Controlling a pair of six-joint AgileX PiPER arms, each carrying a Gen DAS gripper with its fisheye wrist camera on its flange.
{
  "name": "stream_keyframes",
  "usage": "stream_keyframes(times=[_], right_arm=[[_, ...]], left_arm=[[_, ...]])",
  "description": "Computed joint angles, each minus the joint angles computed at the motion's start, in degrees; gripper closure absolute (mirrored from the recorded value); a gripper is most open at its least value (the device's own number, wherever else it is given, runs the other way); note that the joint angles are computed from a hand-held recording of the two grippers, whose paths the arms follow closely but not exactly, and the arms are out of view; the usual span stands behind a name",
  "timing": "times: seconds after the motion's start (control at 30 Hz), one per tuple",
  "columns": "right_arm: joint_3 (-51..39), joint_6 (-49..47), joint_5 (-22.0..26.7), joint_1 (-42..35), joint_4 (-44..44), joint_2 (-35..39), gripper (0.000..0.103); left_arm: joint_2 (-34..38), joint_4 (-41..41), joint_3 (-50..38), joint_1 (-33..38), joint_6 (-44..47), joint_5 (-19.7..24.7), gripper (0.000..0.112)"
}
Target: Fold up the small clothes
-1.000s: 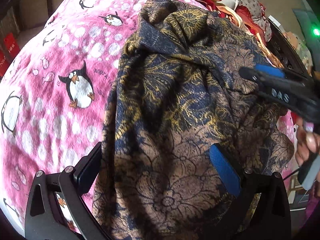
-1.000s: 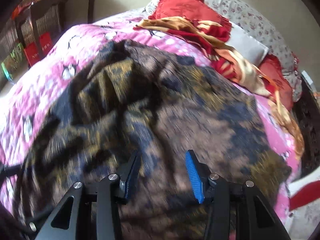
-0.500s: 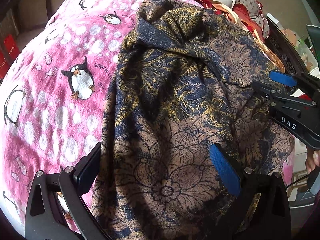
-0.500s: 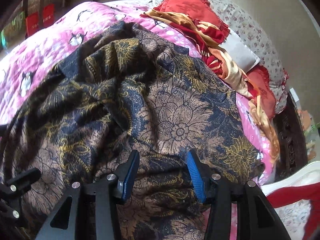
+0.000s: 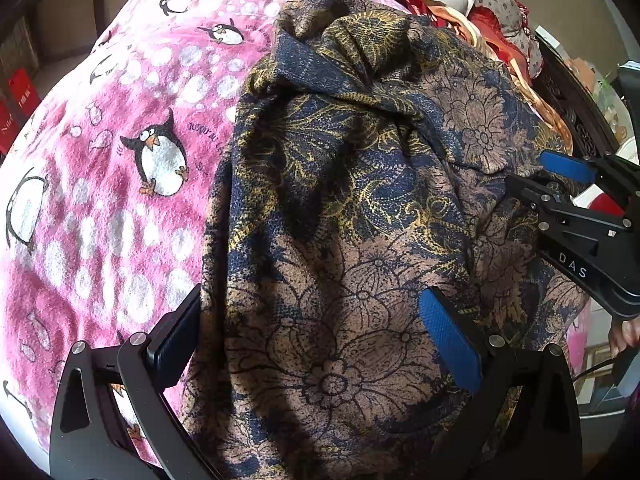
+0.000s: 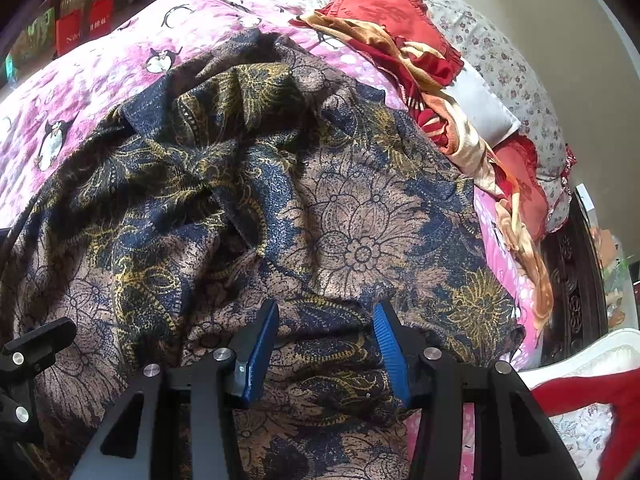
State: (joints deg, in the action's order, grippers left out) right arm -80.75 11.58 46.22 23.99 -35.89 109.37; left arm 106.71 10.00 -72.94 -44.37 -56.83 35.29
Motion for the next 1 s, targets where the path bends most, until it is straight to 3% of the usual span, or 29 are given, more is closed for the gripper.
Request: stream_keyframes(times=[0.6,0.8,1.0], right_arm=[[0.11,-0.82,-0.95,-1.11,1.46,0.07,0.056],[-1.66,-4.07,-1.65,-8.16,9.58,-0.99,0.056],[-2.54,-8.75,-4.15,-21.49,21.81,-3.48,0.052]], left_arm=[[0.10,0.91,-0.88,0.84,0.86,0.45,0.010],[1.04,7.20,-6.56,3.50,-1.36,4.72,0.010],[6.39,10.82,-19.04,7.32,3.49,10.30,0.010]])
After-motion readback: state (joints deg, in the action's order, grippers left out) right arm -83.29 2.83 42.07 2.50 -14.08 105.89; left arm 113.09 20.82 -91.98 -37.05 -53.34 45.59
